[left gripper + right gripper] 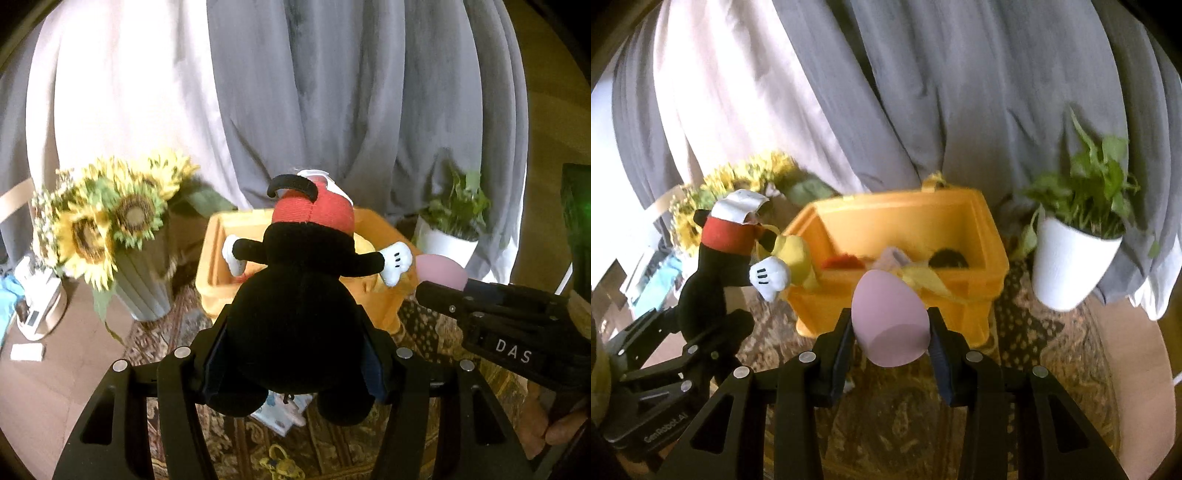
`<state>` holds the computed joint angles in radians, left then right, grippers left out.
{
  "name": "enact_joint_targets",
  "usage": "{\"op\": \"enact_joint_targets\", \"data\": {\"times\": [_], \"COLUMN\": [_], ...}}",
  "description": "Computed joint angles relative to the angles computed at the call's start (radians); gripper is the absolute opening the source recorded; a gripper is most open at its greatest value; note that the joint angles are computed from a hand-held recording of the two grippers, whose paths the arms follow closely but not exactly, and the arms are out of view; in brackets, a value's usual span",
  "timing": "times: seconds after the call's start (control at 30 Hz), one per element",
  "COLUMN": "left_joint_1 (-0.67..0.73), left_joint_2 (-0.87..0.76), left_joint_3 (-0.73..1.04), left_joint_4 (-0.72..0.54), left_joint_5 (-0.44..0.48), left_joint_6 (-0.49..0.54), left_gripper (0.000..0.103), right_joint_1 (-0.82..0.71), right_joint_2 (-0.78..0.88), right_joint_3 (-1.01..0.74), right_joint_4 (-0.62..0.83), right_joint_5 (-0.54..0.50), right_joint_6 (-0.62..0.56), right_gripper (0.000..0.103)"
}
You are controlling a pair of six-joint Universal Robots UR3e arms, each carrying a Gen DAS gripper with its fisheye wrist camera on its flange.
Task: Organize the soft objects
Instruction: 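Lift the black plush toy and pink egg with both tools over the crate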
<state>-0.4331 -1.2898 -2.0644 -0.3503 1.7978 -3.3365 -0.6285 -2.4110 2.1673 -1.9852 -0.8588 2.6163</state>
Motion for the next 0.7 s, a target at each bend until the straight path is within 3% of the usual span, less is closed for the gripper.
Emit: {"op": "enact_joint_targets", "data": {"times": [0.27,0.7], "left_joint_1": [0.022,0.119], "left_joint_2": [-0.005,-0.065], "left_joint_3": [0.052,0.152], "left_joint_4": [0.035,0.091], "left_joint_5": [0.006,-0.036], "left_joint_6": [0.062,0.184], "left_gripper": [0.060,0.060], "right_joint_1": [0.068,0.259], "right_joint_2": [0.072,0.321], "right_joint_3": [-0.045,-0.177], "right_joint_4": [-0.140,-0.461], "right_joint_5": [-0.004,-0.150], "right_joint_6": [0.091,0.246], "right_gripper": [0.040,0.040]}}
